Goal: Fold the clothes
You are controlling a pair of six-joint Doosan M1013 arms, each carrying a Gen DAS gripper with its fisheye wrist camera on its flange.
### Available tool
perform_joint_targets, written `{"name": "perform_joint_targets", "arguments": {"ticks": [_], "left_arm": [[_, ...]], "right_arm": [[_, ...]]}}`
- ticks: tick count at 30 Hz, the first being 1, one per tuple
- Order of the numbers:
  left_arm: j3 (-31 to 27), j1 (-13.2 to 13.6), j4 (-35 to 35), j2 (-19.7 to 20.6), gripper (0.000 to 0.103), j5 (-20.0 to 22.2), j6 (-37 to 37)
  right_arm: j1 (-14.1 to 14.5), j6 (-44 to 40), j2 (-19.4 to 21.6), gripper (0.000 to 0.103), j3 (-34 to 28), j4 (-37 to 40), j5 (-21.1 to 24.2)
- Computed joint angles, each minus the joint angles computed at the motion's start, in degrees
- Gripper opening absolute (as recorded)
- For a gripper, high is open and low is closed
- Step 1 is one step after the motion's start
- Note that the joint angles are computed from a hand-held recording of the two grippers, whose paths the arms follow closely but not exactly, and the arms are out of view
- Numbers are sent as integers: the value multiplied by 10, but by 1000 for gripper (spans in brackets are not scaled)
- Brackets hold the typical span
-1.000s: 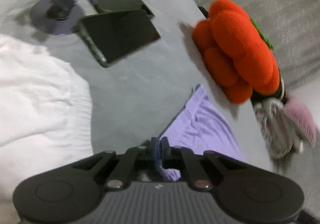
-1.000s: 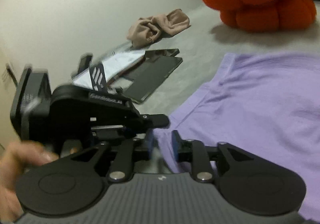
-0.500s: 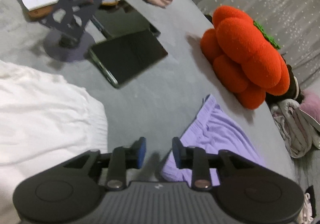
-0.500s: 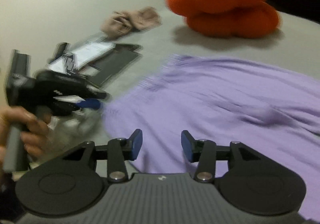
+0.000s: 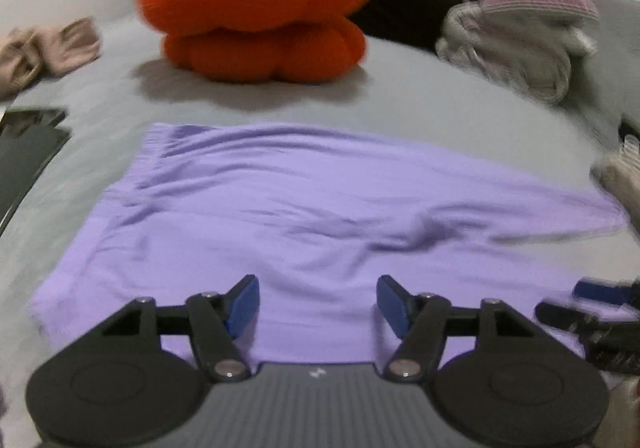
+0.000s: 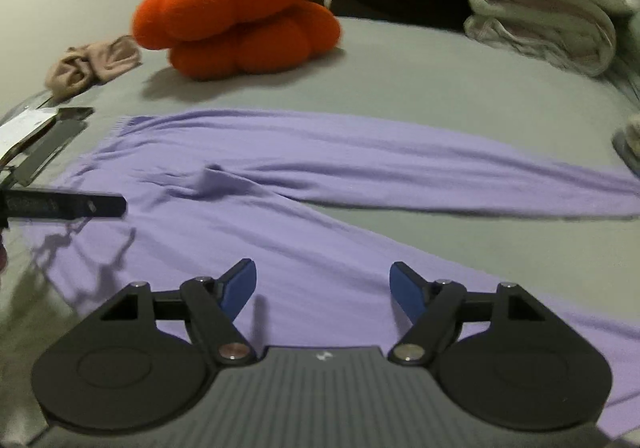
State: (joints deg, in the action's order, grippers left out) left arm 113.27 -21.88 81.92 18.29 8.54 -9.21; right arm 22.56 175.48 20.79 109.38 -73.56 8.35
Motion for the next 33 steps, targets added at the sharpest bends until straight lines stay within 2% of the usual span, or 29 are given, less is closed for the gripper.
{"name": "perform_joint_targets", "arguments": {"ticks": [1, 3, 5, 7, 9, 13, 21, 23, 26, 33], "left_arm": [[-1, -3, 64, 6, 88, 4, -58], [-4, -8, 173, 17, 99, 13, -157], [-1, -16, 237, 24, 102, 33, -207], [1, -27, 274, 33, 103, 69, -220], [5, -32, 291, 33, 103, 85, -228], [10, -27, 328, 29, 103, 77, -270], [9, -29, 327, 31, 103, 79, -271], [9, -29, 328, 31, 103, 78, -270], [9, -28, 329, 31, 103, 77, -271], [8, -28, 329, 32, 103, 77, -271]], "right_arm": [[-1, -23, 1, 77, -2, 26, 4], [-3, -20, -1, 78, -2, 23, 12], [-3, 25, -2, 81, 0, -24, 20], [-6, 46, -3, 85, 1, -44, 20], [-8, 51, -3, 86, 1, -45, 18], [-12, 2, 0, 88, 0, 10, 9], [-14, -44, 2, 91, -2, 70, 16], [-14, -53, 3, 96, -3, 82, 14], [-14, -90, 6, 98, -6, 123, 12], [-13, -90, 5, 98, -6, 123, 15]]}}
